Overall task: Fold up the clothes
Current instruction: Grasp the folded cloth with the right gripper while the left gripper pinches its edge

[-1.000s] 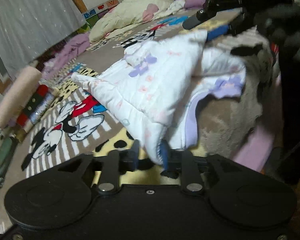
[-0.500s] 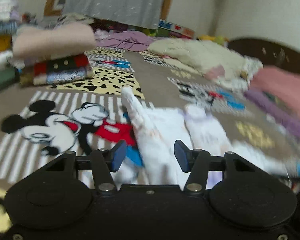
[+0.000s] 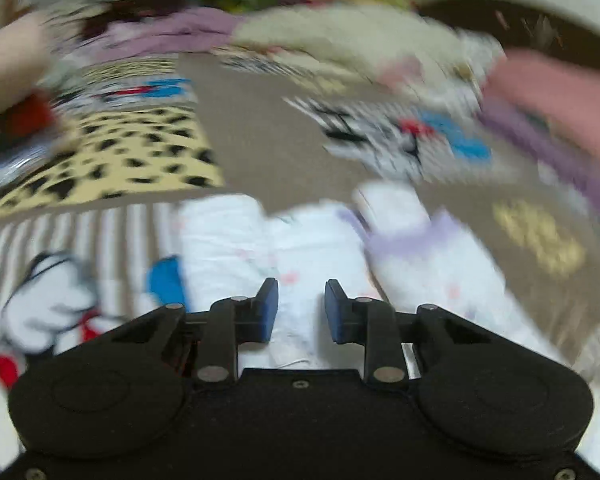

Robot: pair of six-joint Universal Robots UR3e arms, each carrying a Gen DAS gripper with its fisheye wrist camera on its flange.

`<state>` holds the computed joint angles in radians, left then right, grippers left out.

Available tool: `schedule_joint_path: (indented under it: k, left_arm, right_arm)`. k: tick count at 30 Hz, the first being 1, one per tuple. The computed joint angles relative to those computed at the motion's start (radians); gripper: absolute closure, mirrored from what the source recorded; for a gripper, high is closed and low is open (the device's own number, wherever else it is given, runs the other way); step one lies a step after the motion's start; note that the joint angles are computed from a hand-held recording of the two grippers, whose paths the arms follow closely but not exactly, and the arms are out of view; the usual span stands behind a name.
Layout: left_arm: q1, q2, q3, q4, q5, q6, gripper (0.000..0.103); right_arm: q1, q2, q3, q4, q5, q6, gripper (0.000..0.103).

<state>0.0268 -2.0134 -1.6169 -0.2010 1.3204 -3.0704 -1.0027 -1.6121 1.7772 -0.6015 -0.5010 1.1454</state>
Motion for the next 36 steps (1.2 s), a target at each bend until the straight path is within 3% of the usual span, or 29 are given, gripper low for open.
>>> schedule_joint_path:
  k: [6,9,13,15,16,17,19,20,21,22,23,24,27,29,33,34,36]
  left_arm:
    - [0.052,0.030,-0.023,-0.054,-0.135,0.027,0.078]
    - [0.117,0.129,-0.137,0.018,-0.230,0.015,0.076]
    - [0.150,0.163,-0.172,0.101,-0.171,-0.050,0.075]
    - [0.141,0.136,-0.123,0.067,-0.131,-0.079,0.075]
    - [0.134,0.120,-0.093,0.039,-0.123,-0.086,0.073]
    - [0.127,0.104,-0.064,0.011,-0.115,-0.093,0.058]
    - [0.069,0.073,-0.026,-0.010,-0.042,-0.041,0.041]
    - [0.040,0.056,-0.005,-0.021,-0.004,-0.014,0.041]
    - [-0.009,0.027,0.032,-0.037,0.087,0.032,0.047]
    - [-0.051,0.000,0.057,-0.037,0.179,0.069,0.077]
    - [-0.076,-0.016,0.068,-0.028,0.230,0.085,0.088]
    - [-0.099,-0.032,0.080,-0.018,0.278,0.100,0.089]
    - [-0.098,0.007,0.046,0.017,0.238,0.081,0.091]
    - [-0.126,-0.027,0.097,-0.008,0.282,0.090,0.091]
    - [-0.086,-0.079,0.143,-0.095,0.159,0.097,0.091]
    - [-0.070,-0.072,0.147,-0.114,0.129,0.086,0.088]
    - [-0.033,-0.027,0.123,-0.148,0.051,0.056,0.071]
  right_arm:
    - [0.019,0.071,-0.009,-0.094,-0.002,0.132,0.089]
    - [0.020,0.089,-0.020,-0.084,-0.002,0.131,0.090]
    - [0.027,0.109,-0.031,-0.084,-0.004,0.143,0.089]
    - [0.032,0.114,-0.034,-0.088,-0.004,0.153,0.090]
    - [0.035,0.116,-0.036,-0.088,-0.001,0.152,0.089]
    - [0.038,0.118,-0.037,-0.087,0.002,0.153,0.089]
    - [0.041,0.122,-0.040,-0.085,0.008,0.157,0.089]
    - [0.041,0.122,-0.041,-0.082,0.010,0.158,0.089]
    - [0.041,0.122,-0.042,-0.080,0.011,0.158,0.090]
    - [0.041,0.122,-0.042,-0.081,0.013,0.162,0.089]
    - [0.042,0.122,-0.042,-0.084,0.014,0.167,0.089]
    - [0.042,0.121,-0.041,-0.087,0.016,0.171,0.089]
    - [0.043,0.118,-0.036,-0.099,0.020,0.184,0.089]
    - [0.042,0.117,-0.036,-0.097,0.021,0.181,0.089]
    - [0.044,0.128,-0.046,-0.090,0.024,0.177,0.090]
    - [0.045,0.132,-0.050,-0.085,0.025,0.176,0.089]
    - [0.048,0.135,-0.053,-0.084,0.028,0.178,0.089]
